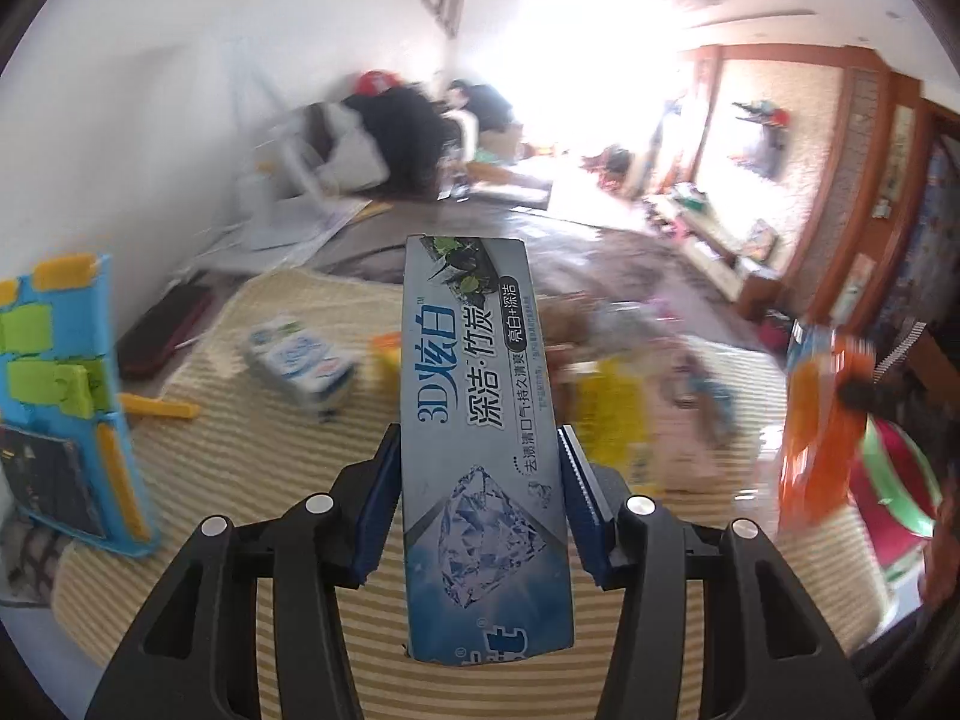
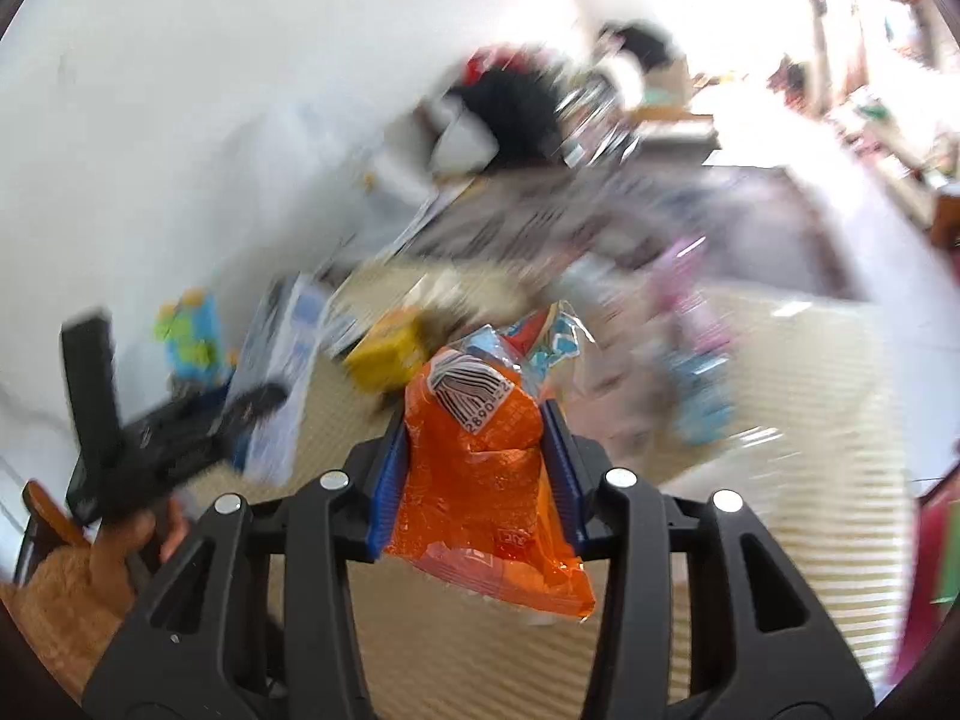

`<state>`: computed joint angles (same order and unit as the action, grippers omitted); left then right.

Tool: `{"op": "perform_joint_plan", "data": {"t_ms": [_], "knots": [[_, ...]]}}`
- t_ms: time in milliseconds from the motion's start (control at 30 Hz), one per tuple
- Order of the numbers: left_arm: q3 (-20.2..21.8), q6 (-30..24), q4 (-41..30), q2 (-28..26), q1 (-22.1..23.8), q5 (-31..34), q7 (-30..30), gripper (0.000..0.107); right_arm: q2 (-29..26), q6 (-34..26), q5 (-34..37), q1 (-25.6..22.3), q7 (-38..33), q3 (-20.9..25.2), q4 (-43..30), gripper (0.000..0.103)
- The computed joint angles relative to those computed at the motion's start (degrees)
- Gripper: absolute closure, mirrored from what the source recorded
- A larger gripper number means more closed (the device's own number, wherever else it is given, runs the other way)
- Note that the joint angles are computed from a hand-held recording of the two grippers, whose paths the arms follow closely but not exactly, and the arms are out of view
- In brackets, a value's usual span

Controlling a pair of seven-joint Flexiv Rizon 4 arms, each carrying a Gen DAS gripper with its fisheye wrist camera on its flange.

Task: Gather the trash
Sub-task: 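Carry both items to the red bin and open both tools over it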

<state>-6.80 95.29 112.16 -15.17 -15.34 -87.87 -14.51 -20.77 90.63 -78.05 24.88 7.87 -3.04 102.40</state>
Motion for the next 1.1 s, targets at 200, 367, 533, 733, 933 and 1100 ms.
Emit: {"op": "perform_joint_plan", "data": {"t_ms": [200, 367, 533, 733, 933, 1100], "knots": [[-2.24, -7.25, -2.47, 1.20, -4.40, -4.29, 5.58, 0.059, 18.27, -27.80, -7.92, -3.43, 12.23, -0.04, 16.40, 0.062], [-4.65, -13.40, -4.31, -0.73, -6.09, 4.34, 0.37, 0.059, 24.82, -33.57, 0.39, -10.21, 16.05, 2.50, 25.74, 0.062], [-8.63, -17.28, -7.56, -3.07, -7.02, 8.96, 0.18, 0.059, 26.08, -34.98, 5.04, -14.73, 16.54, 5.34, 28.25, 0.050], [-12.34, -22.70, -13.31, -7.16, -8.00, 18.14, -2.06, 0.059, 27.95, -48.90, 4.73, -17.81, 22.77, 11.61, 29.49, 0.009], [-12.87, -30.82, -23.63, -15.88, -8.96, 34.31, -15.40, 0.059, 31.18, -71.48, 12.08, -15.36, 30.04, 16.68, 30.31, 0.008], [-11.98, -34.80, -32.37, -22.95, -11.29, 45.52, -25.77, 0.059, 32.94, -80.18, 15.31, -13.49, 35.92, 17.96, 31.23, 0.008]]}}
